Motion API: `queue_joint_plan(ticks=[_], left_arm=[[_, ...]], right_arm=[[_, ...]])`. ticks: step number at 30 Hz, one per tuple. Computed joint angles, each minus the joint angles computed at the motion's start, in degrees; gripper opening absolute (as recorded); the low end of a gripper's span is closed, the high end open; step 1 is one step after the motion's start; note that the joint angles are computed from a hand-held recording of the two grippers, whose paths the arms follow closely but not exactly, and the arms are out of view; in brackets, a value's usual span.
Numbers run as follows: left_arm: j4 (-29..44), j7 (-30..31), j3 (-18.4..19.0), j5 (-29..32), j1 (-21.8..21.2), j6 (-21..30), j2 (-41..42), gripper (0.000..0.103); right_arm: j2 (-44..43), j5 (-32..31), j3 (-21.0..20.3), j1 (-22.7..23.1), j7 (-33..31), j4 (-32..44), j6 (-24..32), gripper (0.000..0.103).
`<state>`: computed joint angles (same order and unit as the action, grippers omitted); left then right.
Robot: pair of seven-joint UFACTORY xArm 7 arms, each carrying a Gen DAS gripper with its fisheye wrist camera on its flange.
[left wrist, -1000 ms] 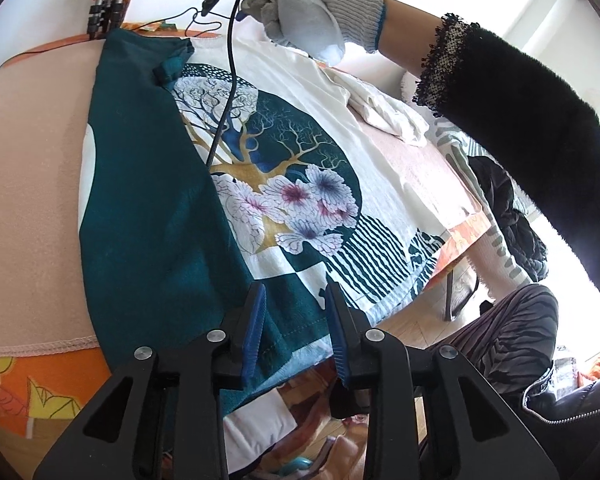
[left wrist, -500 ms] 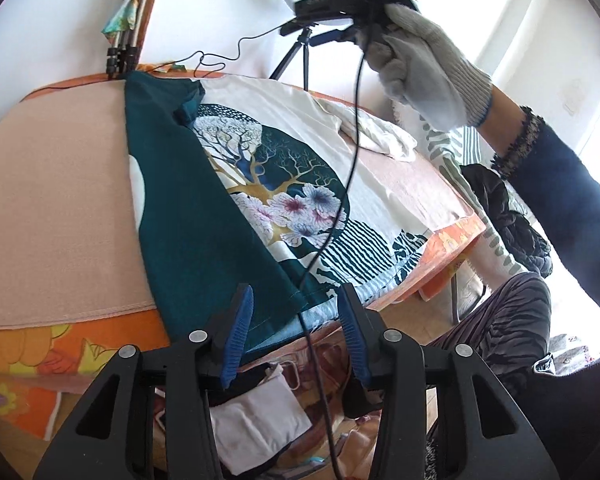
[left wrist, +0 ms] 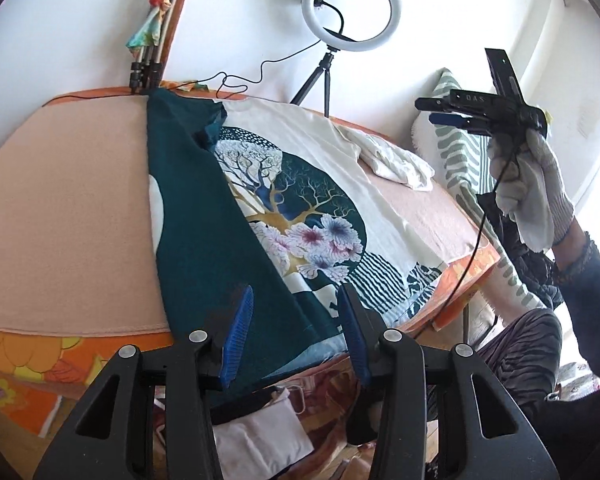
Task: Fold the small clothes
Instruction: 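Move both tools across to the cream side edge of the shirt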
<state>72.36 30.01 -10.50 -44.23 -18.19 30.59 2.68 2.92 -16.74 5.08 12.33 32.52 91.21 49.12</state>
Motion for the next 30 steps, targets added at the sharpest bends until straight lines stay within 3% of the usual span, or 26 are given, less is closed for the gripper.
queue_joint_plan(ticks=[7,17,22,25,30], left_arm=[[5.4,-3.0,-3.2,5.4,-3.3,-0.8,5.7,0.042],[18.5,-8.0,-7.4,17.4,-10.1,1.9,16.9,0.048],[27.1,-12.6,-7.3,24.8,-14.7,4.3,23.9,0.048],[31.6,-15.5,-6.5,29.1,-17.6,5.7,27.3,0.056],[38.9,-21.3,-2.8,38.1,-22.7,7.3,32.8,0.056]], right_arm=[[-10.1,5.4,-1.7,-4.4,-3.0,-13.0,-5.8,0.056],[-17.7,17.2,-5.3,-8.9,-14.4,-23.6,-11.4,0.056],[-18.3,23.1,-7.3,-10.2,-18.6,-25.8,-13.0,0.058],[-17.4,25.8,-8.1,-10.9,-20.7,-25.7,-13.2,0.059],[-14.7,29.7,-8.7,-11.5,-24.1,-23.6,-13.2,0.059]])
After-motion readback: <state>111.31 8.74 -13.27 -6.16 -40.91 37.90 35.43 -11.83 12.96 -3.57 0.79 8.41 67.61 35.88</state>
